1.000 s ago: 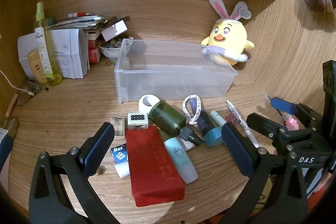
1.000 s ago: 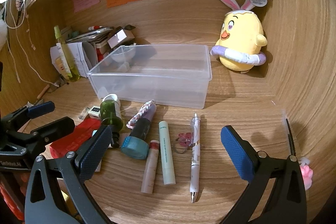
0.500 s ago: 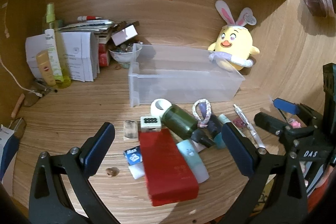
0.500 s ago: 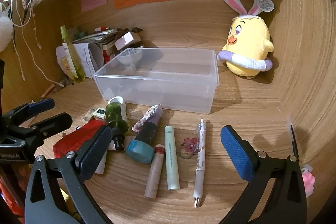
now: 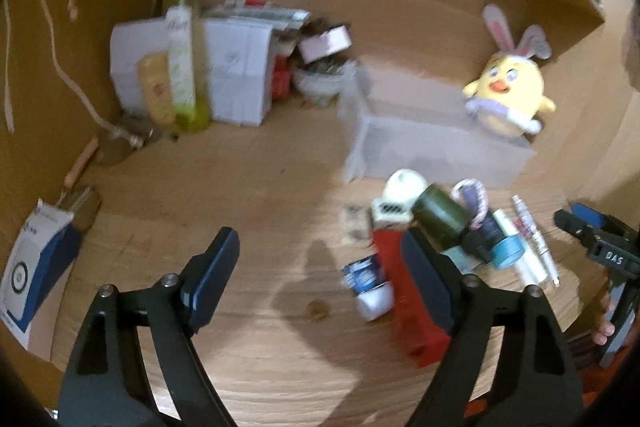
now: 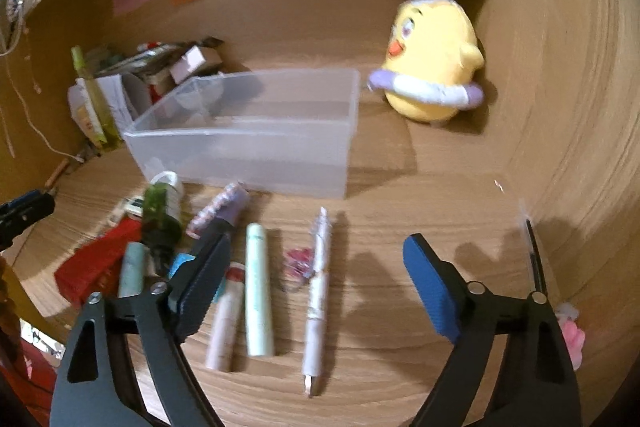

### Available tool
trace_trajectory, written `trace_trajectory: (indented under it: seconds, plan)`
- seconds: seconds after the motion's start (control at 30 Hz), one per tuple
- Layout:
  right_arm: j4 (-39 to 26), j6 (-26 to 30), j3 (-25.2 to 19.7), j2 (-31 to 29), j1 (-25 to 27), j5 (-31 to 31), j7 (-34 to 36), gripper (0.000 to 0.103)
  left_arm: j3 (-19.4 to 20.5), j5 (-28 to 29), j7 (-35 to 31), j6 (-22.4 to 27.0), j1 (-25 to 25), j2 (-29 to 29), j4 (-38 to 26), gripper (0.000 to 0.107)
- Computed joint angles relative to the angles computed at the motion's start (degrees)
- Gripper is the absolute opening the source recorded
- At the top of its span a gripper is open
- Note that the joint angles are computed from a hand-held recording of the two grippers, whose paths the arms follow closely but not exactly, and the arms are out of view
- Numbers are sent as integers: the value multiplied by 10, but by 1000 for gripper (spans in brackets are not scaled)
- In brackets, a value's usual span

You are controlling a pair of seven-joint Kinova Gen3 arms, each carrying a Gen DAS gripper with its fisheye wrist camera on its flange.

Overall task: Organize objects
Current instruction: 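Move both tools toward the scattered items in front of the clear box, then grasp the beige eraser with the left tool while the right tool grasps the white pen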

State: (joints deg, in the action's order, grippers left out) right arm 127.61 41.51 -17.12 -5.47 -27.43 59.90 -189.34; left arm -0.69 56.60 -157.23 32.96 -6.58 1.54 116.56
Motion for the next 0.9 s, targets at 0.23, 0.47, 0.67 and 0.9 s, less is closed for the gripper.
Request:
trace_trajectory:
  seconds: [0.23, 0.47, 0.67, 0.9]
  plan:
    - [6, -21, 17, 11, 13, -30, 24, 71, 19, -76, 88, 50, -4, 61, -61, 80]
    - [-8, -45, 34, 36, 23, -58, 68, 55, 49, -166, 178, 63, 14, 109, -119, 72]
    - [-17, -89, 59, 52, 34, -99, 126, 38, 62, -244, 244, 57, 33, 129, -148, 63]
    - [-21, -97, 64, 54, 36, -108, 149, 24, 83, -254, 246, 68, 19, 145, -171, 45]
